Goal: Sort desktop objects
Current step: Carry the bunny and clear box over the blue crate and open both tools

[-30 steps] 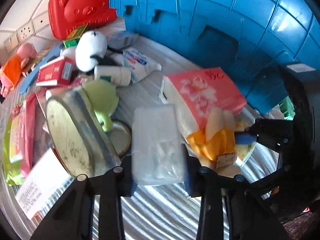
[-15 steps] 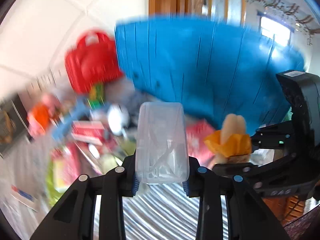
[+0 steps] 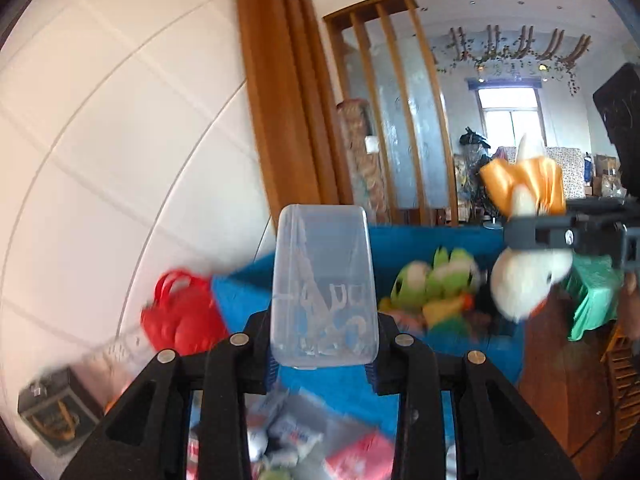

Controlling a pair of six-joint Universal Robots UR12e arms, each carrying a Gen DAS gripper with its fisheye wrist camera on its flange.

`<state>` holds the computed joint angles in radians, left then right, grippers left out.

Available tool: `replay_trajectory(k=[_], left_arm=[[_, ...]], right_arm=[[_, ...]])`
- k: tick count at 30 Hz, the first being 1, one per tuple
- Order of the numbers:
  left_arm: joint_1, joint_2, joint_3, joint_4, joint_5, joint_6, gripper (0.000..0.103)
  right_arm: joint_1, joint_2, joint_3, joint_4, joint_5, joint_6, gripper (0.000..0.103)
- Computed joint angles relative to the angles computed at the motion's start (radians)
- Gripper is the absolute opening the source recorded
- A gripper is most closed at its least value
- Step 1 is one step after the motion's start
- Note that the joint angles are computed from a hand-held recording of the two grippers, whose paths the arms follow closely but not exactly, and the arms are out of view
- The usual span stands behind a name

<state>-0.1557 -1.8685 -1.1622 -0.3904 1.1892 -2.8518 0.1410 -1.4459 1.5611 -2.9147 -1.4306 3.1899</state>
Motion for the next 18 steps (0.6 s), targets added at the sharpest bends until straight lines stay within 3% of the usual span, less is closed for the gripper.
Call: replay_trajectory(k=[2,7,12,18], left_arm=[[-0.039,-0.040,0.070,-0.015,0.028,-0.005,0.032],[-0.127,-0.161,0.279,-0.099,0.108,-0.059,0.032],[-0.192,-0.274,0.480,-0.216,0.208,-0.057,0.032],[-0.236,-0.364,0.649,-0.304,0.353,-0.057,0.032]], right_arm=[[-0.030,-0.010,-0.007,0.000,-0.034,-0.004,0.036],[-0.128,-0.001,-0.053,0.078,-0.022,-0.006,0.036],[-0.204,0.013,-0.076,0.122,0.070,0.019,0.036],[-0.273,0.018,-0.081,0.156,0.196,0.036,0.037]])
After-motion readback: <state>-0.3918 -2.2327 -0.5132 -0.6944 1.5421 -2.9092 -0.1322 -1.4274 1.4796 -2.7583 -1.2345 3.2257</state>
